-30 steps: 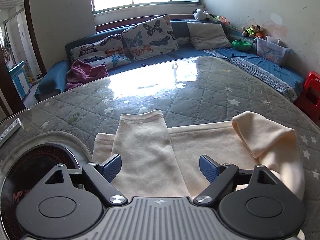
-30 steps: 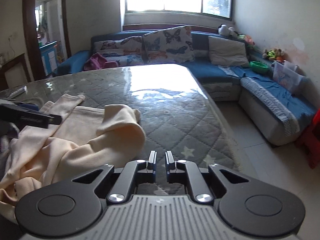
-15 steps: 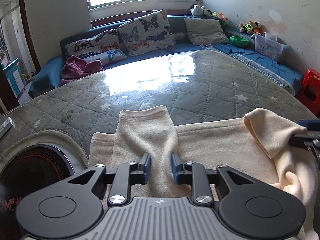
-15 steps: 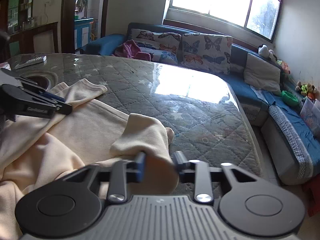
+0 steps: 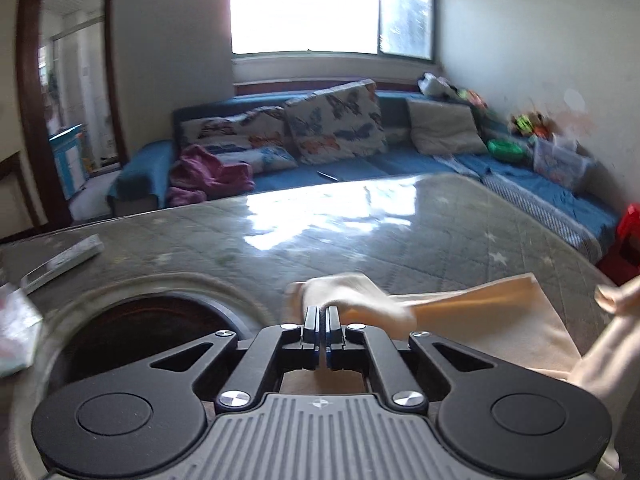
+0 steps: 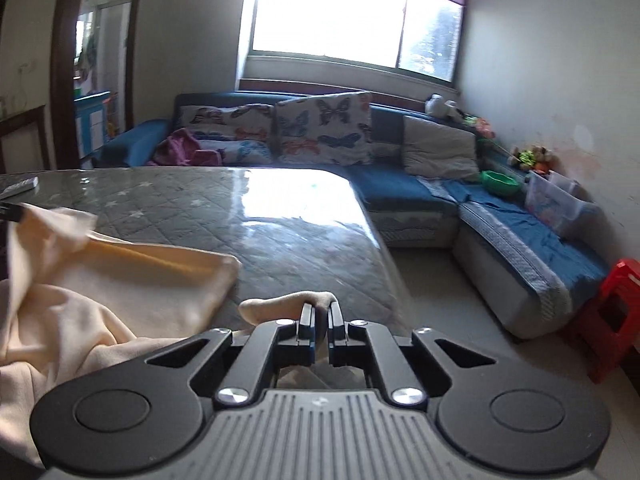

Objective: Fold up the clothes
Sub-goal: 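Grasp another edge of the sweatshirt with the left gripper, then lift and shake the sweatshirt out with both grippers, spreading it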

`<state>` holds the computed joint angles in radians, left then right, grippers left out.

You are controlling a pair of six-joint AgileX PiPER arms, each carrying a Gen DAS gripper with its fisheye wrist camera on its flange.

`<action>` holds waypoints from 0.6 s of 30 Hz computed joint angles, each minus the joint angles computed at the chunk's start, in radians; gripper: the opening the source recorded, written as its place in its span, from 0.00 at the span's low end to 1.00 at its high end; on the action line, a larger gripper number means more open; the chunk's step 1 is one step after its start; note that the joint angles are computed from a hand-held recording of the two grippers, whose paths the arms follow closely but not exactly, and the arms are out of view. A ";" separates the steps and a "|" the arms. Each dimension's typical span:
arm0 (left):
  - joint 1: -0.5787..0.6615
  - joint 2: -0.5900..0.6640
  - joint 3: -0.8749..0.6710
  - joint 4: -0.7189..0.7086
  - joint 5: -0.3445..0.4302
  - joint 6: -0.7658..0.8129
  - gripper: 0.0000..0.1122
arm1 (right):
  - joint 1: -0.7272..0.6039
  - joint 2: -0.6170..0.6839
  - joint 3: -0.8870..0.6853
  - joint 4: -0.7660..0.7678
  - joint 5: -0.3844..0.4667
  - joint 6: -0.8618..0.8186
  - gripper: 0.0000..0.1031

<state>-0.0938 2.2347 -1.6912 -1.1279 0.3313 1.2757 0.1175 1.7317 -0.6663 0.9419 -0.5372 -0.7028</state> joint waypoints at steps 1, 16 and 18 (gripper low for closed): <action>0.028 -0.031 0.047 -0.084 -0.003 0.075 0.02 | 0.000 -0.015 0.026 0.005 -0.014 0.010 0.05; 0.385 -0.191 0.428 -0.216 0.025 0.244 0.02 | -0.057 -0.062 0.267 -0.026 -0.019 0.272 0.18; 0.407 -0.193 0.440 -0.194 0.037 0.226 0.03 | -0.066 -0.096 0.289 -0.020 -0.010 0.266 0.23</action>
